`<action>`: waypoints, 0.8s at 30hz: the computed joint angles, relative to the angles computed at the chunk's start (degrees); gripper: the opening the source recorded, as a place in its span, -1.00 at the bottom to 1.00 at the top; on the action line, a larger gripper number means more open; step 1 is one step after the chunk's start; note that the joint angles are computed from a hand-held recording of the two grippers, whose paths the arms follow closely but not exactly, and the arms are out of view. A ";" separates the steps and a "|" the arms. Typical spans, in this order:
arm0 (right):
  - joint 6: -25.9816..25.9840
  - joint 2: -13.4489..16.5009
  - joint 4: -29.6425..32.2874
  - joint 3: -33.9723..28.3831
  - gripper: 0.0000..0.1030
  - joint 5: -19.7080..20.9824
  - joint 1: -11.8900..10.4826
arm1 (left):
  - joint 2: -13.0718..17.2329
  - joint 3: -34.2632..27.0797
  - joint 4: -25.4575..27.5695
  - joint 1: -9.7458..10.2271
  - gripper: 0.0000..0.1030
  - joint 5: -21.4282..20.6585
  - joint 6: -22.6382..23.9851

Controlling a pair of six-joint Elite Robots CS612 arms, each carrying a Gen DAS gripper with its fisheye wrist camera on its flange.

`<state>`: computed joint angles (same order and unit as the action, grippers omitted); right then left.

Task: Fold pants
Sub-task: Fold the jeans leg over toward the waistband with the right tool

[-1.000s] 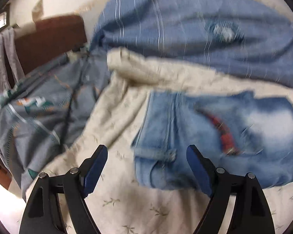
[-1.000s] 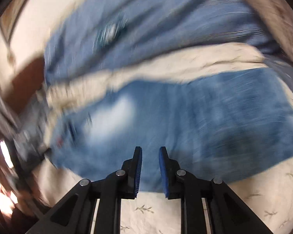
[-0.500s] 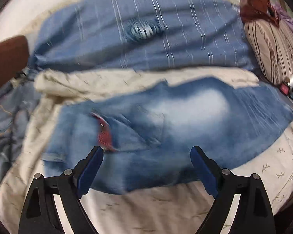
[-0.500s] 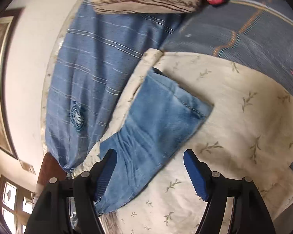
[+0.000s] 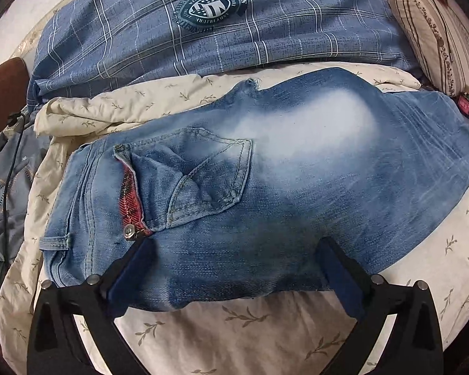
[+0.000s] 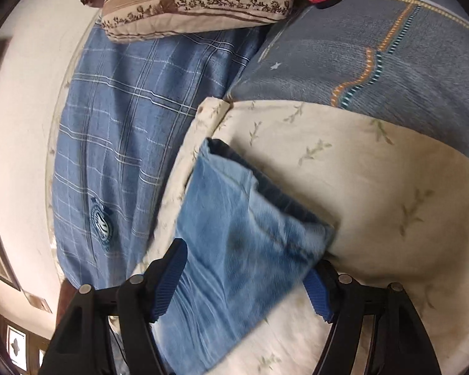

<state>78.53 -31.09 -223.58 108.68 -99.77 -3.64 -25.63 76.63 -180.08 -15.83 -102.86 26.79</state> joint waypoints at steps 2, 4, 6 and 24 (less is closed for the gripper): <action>-0.03 0.36 -0.30 -0.76 0.14 -0.68 -0.04 | -0.43 0.54 0.47 0.07 1.00 -0.35 0.07; 1.35 0.79 -0.04 -1.25 -0.36 -0.22 -0.33 | -0.70 0.20 2.27 0.40 1.00 -1.62 0.43; 3.18 1.12 -0.51 -1.41 -0.48 -0.07 -0.39 | -0.84 -0.54 3.84 1.17 1.00 -4.48 -1.17; -31.12 -0.95 11.04 -13.21 -0.52 -4.74 7.49 | 1.20 -6.22 4.37 3.68 1.00 -0.59 -15.46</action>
